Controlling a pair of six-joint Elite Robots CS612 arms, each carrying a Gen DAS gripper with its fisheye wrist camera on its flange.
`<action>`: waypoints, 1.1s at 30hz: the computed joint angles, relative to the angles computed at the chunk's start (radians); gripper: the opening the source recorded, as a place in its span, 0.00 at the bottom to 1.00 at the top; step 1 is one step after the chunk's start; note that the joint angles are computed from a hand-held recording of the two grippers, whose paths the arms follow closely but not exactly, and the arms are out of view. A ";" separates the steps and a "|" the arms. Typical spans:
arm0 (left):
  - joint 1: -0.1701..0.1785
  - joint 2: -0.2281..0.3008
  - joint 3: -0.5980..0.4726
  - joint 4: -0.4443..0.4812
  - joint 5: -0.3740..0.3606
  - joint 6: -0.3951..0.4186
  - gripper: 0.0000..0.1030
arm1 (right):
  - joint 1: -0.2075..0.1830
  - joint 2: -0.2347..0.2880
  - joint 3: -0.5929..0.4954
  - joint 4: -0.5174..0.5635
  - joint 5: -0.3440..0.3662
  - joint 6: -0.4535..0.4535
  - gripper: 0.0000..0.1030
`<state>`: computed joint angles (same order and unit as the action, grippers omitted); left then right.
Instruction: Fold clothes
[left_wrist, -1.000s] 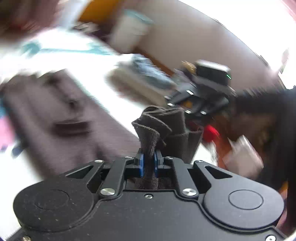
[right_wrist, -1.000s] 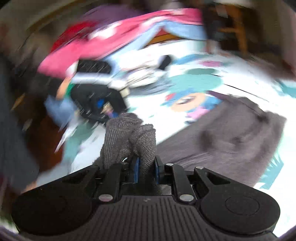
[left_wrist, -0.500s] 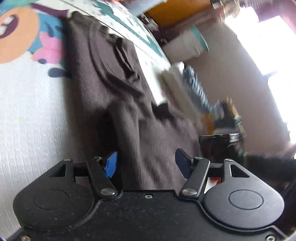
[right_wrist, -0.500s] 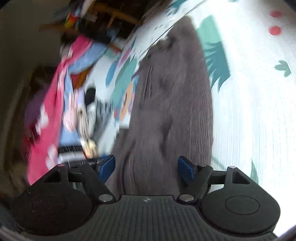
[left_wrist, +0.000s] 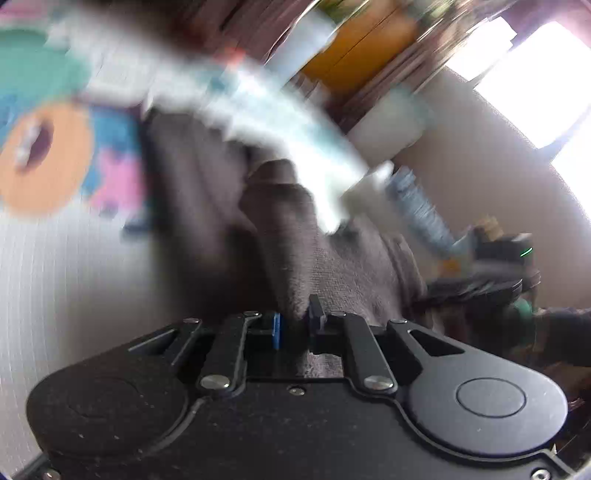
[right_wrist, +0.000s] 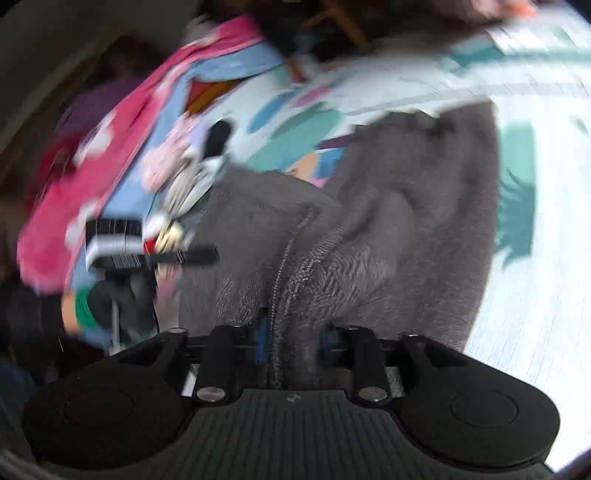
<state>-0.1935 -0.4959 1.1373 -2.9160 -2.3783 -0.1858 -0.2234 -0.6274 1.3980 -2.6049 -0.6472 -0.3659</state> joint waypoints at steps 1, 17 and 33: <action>-0.001 0.008 -0.019 0.072 -0.003 0.031 0.33 | 0.004 0.008 -0.008 -0.027 -0.040 0.016 0.49; -0.007 0.008 -0.016 -0.077 0.048 0.051 0.08 | -0.016 0.004 0.025 -0.167 0.080 0.060 0.25; -0.042 -0.091 0.099 -0.066 0.210 0.305 0.51 | -0.026 -0.019 0.089 -0.074 -0.052 -0.071 0.43</action>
